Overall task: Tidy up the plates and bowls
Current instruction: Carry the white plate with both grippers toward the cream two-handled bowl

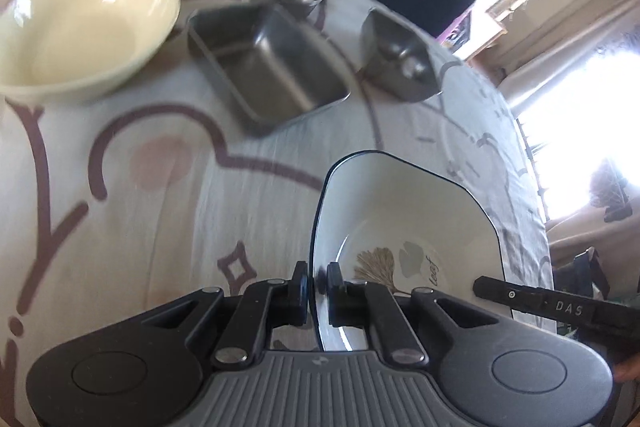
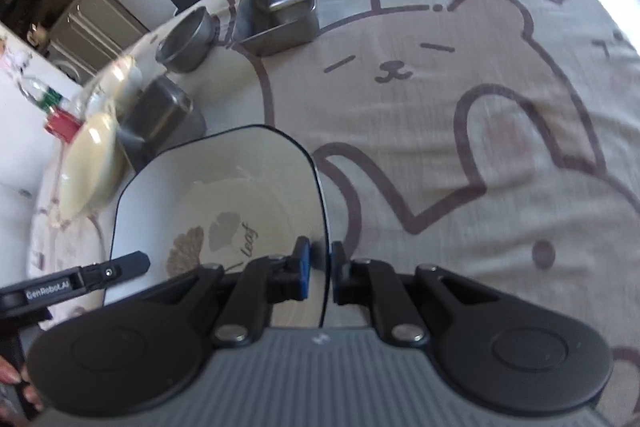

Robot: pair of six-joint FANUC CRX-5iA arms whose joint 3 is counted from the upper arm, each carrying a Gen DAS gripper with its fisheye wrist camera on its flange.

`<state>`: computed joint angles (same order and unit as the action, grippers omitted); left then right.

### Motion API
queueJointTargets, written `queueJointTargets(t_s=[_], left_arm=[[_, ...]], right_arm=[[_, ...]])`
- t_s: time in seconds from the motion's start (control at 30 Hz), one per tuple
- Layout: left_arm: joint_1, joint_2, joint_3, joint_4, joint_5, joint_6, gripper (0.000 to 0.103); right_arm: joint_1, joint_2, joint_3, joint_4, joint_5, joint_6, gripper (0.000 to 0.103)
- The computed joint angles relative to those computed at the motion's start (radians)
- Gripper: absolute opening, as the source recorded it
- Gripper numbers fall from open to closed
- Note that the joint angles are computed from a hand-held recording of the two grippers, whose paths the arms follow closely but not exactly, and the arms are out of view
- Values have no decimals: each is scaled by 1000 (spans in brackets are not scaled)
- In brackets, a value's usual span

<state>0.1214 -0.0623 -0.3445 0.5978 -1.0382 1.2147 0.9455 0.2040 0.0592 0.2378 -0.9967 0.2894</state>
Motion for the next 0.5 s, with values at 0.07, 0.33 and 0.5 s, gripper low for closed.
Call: queueJointTargets(t_s=[0.07, 0.33, 0.5], left_arm=[[-10, 9, 2, -22, 19, 13, 10], [-50, 54, 38, -71, 49, 89, 12], [-61, 76, 58, -83, 34, 105, 12]], right_arm=[[2, 30, 32, -8, -38, 19, 14], [-1, 94, 112, -12, -118, 41, 15], [-19, 96, 104, -11, -118, 26, 15]])
